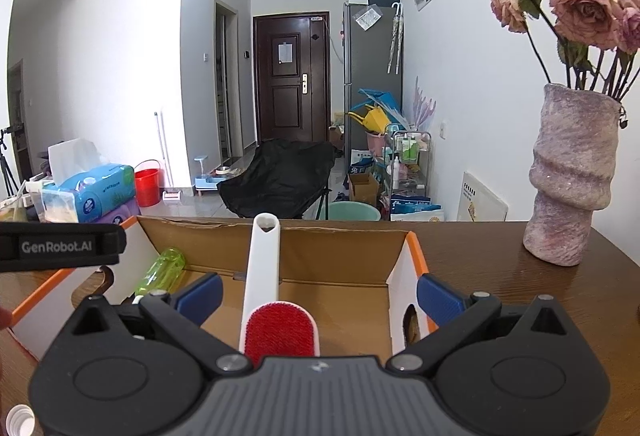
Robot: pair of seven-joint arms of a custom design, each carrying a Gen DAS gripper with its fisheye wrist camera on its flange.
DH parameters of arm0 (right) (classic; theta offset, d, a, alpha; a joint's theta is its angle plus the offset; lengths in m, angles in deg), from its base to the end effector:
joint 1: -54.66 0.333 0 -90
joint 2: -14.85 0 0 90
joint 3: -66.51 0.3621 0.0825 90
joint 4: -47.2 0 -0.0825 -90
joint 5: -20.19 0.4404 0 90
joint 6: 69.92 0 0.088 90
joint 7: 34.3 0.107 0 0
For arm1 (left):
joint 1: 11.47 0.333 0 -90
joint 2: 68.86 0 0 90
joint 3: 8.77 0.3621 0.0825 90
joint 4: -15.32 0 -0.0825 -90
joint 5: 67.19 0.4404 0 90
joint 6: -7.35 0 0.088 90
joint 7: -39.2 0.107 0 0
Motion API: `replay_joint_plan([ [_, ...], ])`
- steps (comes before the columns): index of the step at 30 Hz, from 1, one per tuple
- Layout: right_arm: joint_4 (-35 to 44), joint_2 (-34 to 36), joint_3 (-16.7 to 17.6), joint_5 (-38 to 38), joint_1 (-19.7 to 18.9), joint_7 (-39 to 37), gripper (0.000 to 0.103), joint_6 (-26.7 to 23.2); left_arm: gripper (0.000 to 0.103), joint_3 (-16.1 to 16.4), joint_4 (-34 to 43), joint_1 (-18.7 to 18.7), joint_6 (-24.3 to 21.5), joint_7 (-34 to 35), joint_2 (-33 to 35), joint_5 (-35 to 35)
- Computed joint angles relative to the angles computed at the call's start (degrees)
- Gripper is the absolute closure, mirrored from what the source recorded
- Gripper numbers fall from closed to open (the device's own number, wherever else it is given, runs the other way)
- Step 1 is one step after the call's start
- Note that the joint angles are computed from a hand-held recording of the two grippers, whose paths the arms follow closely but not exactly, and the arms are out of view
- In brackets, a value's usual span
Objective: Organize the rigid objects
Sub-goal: 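Lower both held items into the red box and open both grippers, then withdraw both grippers from the box toward the caps on the table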
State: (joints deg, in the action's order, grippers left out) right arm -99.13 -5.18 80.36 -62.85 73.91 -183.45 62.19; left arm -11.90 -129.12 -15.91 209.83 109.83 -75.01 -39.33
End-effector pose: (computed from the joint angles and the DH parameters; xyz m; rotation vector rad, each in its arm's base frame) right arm 0.4018 0.2385 0.4211 -1.1466 1.9153 -1.2029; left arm 0.5098 -0.1259 0.4508 -1.2904 1.8630 -1.1027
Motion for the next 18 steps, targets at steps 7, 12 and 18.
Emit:
replay_joint_plan([
  [7, -1.69, -2.57, 1.32, 2.50, 1.00, -0.49, 0.000, -1.59, 0.000, 0.90, -2.49, 0.07, 0.94, 0.22, -2.39, 0.61],
  [12, -2.66, -4.21, 3.05, 5.10, 2.05, -1.00, 0.000, -3.73, 0.000, 2.40, -4.70, -0.32, 1.58, -0.14, -4.42, 1.37],
  [18, -3.89, -6.50, 5.06, 8.62, 3.56, -1.40, 0.000, -6.49, 0.000, 3.64, -7.80, 0.02, 2.59, 0.26, -7.12, 1.73],
])
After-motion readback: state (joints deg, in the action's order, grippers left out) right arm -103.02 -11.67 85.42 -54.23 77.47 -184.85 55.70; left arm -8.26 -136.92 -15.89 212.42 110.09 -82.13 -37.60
